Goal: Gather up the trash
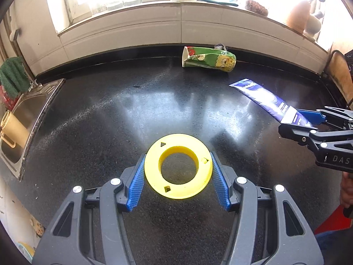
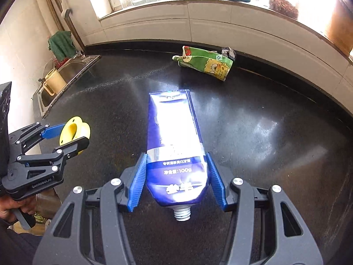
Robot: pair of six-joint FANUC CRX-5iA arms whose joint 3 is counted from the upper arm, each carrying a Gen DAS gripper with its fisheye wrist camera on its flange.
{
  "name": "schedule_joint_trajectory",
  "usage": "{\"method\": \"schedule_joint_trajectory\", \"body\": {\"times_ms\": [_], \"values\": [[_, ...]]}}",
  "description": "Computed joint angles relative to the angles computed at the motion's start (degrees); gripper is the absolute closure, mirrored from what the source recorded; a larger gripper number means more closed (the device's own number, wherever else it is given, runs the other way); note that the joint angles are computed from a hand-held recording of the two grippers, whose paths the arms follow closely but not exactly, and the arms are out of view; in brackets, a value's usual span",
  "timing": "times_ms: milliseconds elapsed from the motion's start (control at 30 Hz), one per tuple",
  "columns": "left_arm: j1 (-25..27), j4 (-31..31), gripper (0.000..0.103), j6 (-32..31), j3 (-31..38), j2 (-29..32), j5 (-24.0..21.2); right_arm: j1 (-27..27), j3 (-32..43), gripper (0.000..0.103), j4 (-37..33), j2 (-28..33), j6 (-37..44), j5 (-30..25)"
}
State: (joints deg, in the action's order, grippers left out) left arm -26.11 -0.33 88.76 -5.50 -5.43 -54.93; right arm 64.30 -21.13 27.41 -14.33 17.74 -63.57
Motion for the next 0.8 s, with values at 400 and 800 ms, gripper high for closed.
{"method": "schedule_joint_trajectory", "body": {"times_ms": [400, 800], "values": [[5.11, -4.60, 0.048, 8.54, -4.39, -8.20, -1.83, -0.17, 9.10, 0.050, -3.54, 7.98, 12.33, 4.94], [21.15, -10.52, 0.048, 19.03, -15.15, -27.57, -12.98, 1.62, 35.58, 0.050, -21.44, 27.94, 41.99, 6.27]]}}
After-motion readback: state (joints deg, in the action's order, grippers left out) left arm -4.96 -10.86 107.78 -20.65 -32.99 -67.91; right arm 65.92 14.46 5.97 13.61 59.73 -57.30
